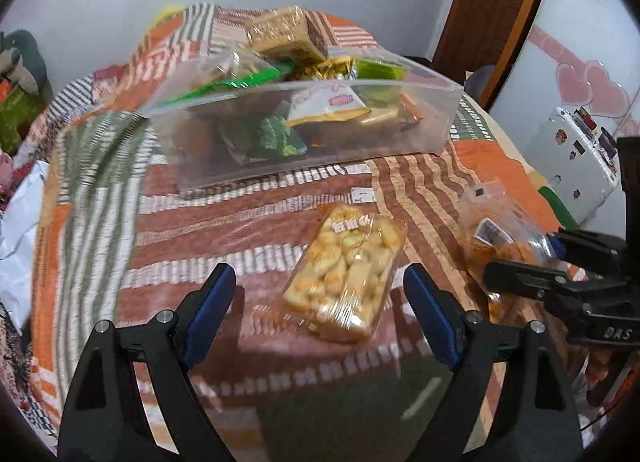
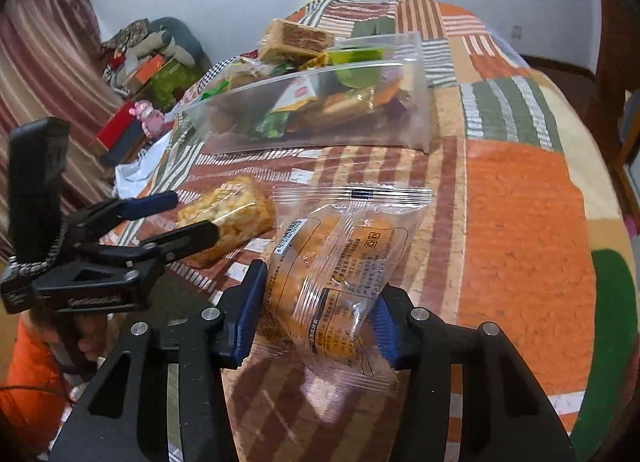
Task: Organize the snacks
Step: 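Grasp the cracker pack with the left tool while the right tool lifts the bread bag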
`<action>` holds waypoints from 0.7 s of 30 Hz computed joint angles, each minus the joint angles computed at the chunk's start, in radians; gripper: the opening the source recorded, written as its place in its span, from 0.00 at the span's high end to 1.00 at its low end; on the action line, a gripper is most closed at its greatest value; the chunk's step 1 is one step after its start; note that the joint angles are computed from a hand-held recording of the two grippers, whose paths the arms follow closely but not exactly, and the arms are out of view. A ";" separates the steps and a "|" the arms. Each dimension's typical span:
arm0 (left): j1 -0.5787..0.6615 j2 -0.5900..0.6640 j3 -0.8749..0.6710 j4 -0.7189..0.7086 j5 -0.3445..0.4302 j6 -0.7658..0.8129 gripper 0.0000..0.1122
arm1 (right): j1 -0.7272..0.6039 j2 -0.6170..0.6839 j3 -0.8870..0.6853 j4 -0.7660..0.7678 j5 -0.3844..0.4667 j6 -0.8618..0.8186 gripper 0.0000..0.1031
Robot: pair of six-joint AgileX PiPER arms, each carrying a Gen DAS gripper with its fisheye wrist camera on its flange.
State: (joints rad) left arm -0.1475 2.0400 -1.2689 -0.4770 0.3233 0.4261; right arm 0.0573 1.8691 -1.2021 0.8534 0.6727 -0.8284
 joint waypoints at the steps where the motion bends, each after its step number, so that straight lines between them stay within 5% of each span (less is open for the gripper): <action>1: 0.003 0.026 -0.032 -0.008 0.030 0.003 0.23 | -0.006 0.002 0.000 0.002 0.001 -0.001 0.56; 3: 0.002 0.069 -0.090 0.012 0.083 -0.019 0.23 | -0.002 -0.007 0.008 -0.003 -0.015 0.009 0.56; 6: -0.014 0.085 -0.098 0.048 0.054 -0.045 0.27 | 0.003 -0.008 0.006 -0.006 -0.019 0.020 0.56; 11: -0.006 0.065 -0.055 -0.151 0.028 0.154 0.59 | 0.004 0.001 -0.016 -0.024 -0.024 0.042 0.56; 21: 0.012 -0.017 0.008 -0.314 -0.008 0.290 0.60 | -0.008 -0.017 -0.055 -0.015 -0.044 0.032 0.56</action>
State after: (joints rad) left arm -0.1356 2.0230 -1.2609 -0.7911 0.3151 0.7163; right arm 0.0492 1.8517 -1.2575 0.8386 0.6287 -0.7961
